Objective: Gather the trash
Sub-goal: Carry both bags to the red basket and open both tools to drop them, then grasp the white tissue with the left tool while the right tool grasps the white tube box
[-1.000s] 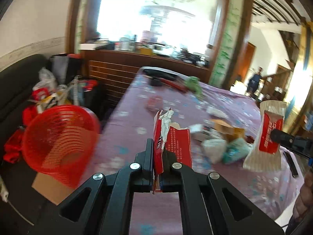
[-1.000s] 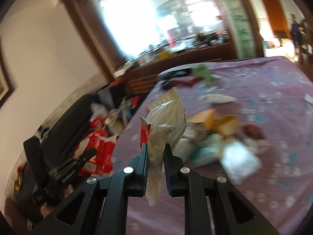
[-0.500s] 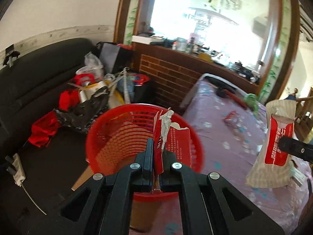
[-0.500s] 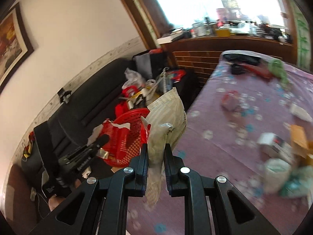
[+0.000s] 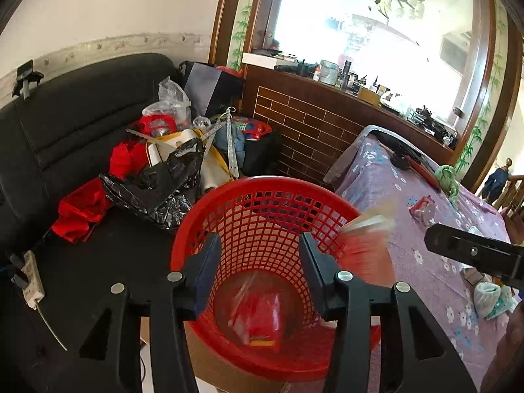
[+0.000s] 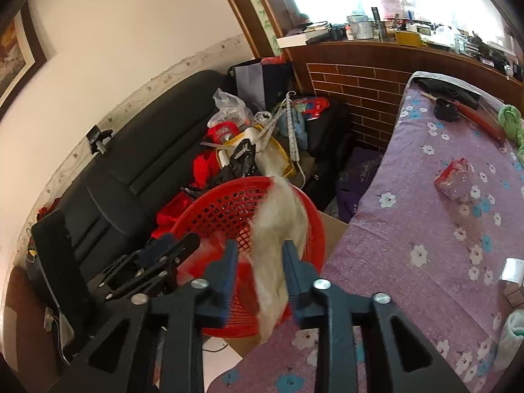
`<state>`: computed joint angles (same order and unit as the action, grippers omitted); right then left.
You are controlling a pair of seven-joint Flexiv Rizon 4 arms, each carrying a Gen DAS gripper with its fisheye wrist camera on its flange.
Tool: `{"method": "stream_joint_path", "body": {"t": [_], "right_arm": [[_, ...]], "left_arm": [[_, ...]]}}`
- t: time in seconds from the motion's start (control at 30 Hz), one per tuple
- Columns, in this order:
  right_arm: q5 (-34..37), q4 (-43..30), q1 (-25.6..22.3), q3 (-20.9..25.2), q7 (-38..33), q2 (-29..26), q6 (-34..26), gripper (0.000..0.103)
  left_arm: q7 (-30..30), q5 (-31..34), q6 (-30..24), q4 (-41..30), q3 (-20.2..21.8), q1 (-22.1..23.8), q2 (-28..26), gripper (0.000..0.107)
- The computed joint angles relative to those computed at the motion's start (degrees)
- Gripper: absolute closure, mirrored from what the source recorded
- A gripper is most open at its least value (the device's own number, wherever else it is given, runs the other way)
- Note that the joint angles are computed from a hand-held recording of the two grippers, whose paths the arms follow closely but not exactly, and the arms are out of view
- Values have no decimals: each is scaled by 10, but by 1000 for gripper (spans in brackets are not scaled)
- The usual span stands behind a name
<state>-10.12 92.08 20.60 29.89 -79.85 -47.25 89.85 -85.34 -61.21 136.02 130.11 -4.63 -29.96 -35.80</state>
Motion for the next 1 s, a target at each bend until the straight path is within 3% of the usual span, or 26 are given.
{"method": "stream_joint_path", "body": {"t": [0.17,0.33,0.47,0.6,0.83,1.0], "right_arm": [[9,57,-39,19,-12,27,40,71],[1,150,-70,12,6,67,118,67],[3,225,-70,-29,19,100,193,66],[-3,290,-103,-44,45,118,260,66],[-56,385,-204,-60,120,147,348,66],[-49,408,-228,-121,159,162,391,66]], "left_arm": [[-17,0,24,10,-7,-22,5,49],[28,-52,70,-26,-31,-67,-15,38],[83,-68,102,-83,-57,-95,-48,33],[142,-70,118,-154,-83,-114,-89,28],[296,-106,68,-294,-123,-138,-153,28],[374,-133,64,-360,-146,-146,-179,28]]}}
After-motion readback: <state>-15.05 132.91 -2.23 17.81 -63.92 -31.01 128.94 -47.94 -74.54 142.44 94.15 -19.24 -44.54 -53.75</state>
